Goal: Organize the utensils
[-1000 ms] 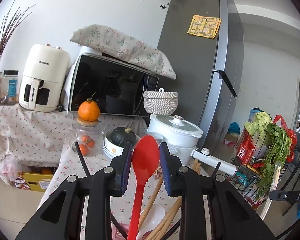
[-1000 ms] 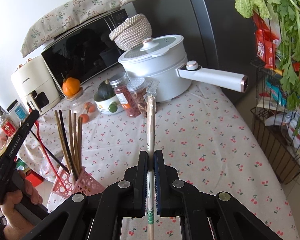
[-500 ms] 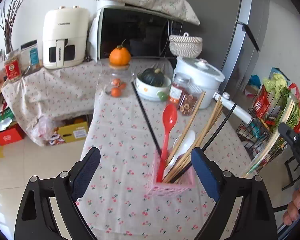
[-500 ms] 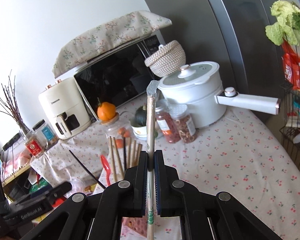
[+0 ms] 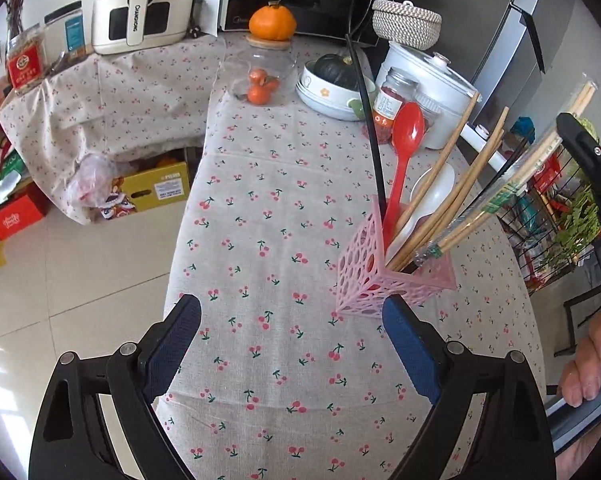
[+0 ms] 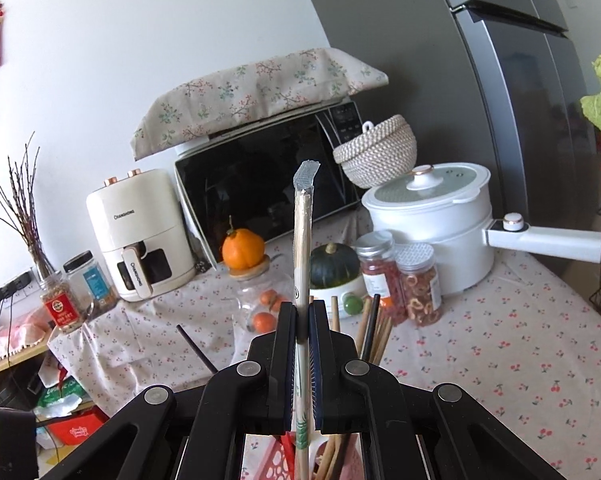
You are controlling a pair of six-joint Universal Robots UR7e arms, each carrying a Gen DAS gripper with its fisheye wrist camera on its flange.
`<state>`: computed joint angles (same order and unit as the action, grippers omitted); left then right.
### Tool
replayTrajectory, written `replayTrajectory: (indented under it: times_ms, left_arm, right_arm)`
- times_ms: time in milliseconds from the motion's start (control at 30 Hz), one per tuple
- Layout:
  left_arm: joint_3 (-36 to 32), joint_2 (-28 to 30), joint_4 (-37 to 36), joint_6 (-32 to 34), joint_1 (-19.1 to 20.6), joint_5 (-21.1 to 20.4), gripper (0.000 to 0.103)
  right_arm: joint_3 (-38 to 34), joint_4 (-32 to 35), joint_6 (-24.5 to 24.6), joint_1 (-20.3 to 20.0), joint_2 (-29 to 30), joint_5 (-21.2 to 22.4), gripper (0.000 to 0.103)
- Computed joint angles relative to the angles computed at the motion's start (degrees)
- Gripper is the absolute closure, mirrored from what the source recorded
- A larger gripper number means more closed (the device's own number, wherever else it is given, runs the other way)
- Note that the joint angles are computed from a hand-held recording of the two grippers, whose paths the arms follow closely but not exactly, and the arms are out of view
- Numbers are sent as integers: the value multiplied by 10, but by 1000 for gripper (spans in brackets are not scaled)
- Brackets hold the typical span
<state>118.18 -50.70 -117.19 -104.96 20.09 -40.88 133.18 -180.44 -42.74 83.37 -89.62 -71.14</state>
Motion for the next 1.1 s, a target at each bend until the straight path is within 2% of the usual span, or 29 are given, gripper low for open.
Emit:
replayTrajectory:
  times_ms: [133,167,200,233,267,300,333,433,500,633,733,867,1100]
  left_arm:
    - [2,-8,-14,14,-1,-3,9]
    - [2,-10,-8,10,-4,-2,9]
    - [1,-12,0,2,-7,-3,9]
    - [-1,-13,12,-6,-8,-6,9]
    - [-4,-14,23,-16,-10,-10,9]
    - [-5,-16,30,-23,-12,-15,9]
    - [-7,-16,34,-27,-13,-20,9]
    - [-20,-12,48,-37,-18,-37,7]
    - [-36,-3,65,-40,-23,-45,4]
    - [-78,25,113,-49,-50,-29,4]
    - [-117,52,145,-44,-67,-20,3]
    - [-164,85,173,-23,-80,-19,3]
    - [-224,128,220,-13,-94,-9,2]
  right_arm:
    - [14,-38,-13,11,35,-37,95]
    - [16,-41,-10,11,38,-43,88]
    - [15,-36,-6,10,38,-49,71]
    - [13,-27,0,5,34,-46,61]
    - [11,-18,7,-2,28,-38,46]
    - [9,-9,14,-8,19,-30,39]
    - [5,0,20,-13,10,-29,37]
    - [-13,47,32,-24,-21,-40,23]
    - [-24,73,43,-30,-41,-61,9]
    - [-48,124,44,-33,-78,-132,2]
    - [-58,152,12,-38,-110,-167,0]
    - [-59,170,-40,-60,-153,-179,0]
    - [-72,255,-86,-98,-212,-177,0]
